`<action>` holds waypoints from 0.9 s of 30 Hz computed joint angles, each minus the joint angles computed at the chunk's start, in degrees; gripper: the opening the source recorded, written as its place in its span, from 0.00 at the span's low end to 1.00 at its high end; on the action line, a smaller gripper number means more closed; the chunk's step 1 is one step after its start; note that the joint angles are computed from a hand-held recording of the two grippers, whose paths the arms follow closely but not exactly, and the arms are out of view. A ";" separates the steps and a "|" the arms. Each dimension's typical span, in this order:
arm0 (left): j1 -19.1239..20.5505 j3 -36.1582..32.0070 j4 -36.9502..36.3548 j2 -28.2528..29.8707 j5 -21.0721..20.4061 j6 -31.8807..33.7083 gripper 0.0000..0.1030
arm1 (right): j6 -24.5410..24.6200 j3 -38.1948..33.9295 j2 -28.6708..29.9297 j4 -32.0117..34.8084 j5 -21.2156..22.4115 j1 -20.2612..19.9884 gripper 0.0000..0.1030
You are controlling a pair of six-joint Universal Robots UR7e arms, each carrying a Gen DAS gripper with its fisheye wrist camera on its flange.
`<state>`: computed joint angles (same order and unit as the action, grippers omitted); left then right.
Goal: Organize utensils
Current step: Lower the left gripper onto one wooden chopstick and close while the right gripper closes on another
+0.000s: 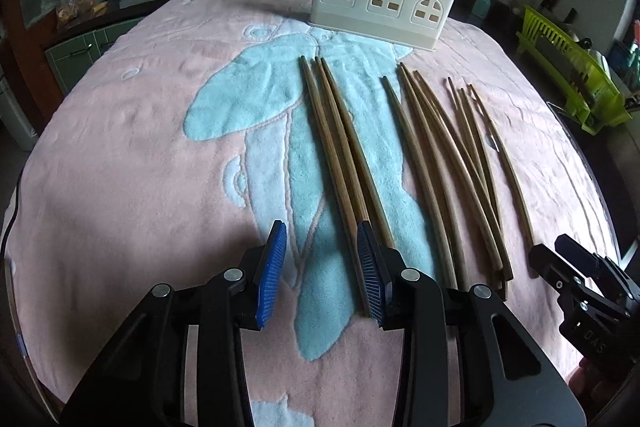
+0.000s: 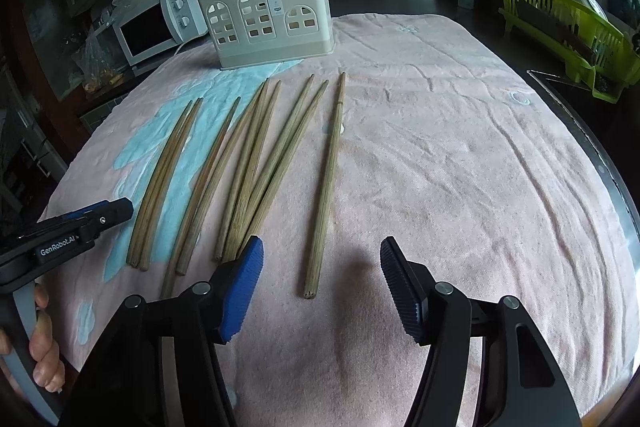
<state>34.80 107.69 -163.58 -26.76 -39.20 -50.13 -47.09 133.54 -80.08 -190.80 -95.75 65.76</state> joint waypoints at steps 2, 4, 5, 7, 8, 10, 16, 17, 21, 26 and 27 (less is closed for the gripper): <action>0.26 -0.56 0.46 0.45 0.09 -0.33 0.36 | 0.05 -0.01 -0.07 0.26 0.02 -0.02 0.58; 0.37 -0.79 0.22 0.57 -0.18 -0.23 0.36 | -0.01 -0.01 -0.06 0.28 0.11 -0.09 0.58; 0.31 -1.02 0.99 0.60 0.15 -0.55 0.36 | 0.06 -0.10 0.00 0.39 0.06 -0.11 0.58; 0.37 -1.20 1.59 0.62 0.36 -1.00 0.36 | 0.06 -0.18 0.09 0.53 0.07 -0.12 0.58; 0.33 -1.28 1.94 0.66 0.63 -1.17 0.36 | 0.03 -0.20 0.14 0.54 0.04 -0.10 0.58; 0.35 -1.19 2.07 0.53 0.78 -1.37 0.36 | -0.03 -0.19 0.06 0.85 0.16 -0.13 0.58; 0.02 -3.81 8.50 1.37 2.98 -4.47 0.36 | -0.10 -0.47 0.54 0.96 0.07 -0.16 0.58; 0.20 -4.51 10.65 1.48 3.39 -5.78 0.36 | -0.05 -0.50 0.59 0.95 0.02 -0.21 0.58; 0.20 -5.12 13.12 1.79 4.93 -6.84 0.29 | -0.13 -0.47 0.37 0.92 0.07 -0.44 0.58; 0.34 -3.50 11.53 0.67 4.23 -5.92 0.24 | -0.36 -0.64 0.41 1.22 0.17 -0.47 0.58; 0.23 -3.57 11.88 0.77 4.36 -5.26 0.24 | -0.29 -0.72 0.54 1.19 0.11 -0.46 0.58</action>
<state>35.03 104.13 -151.71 -25.99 -34.84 -55.39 -47.39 132.82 -79.54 -189.62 -95.64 65.30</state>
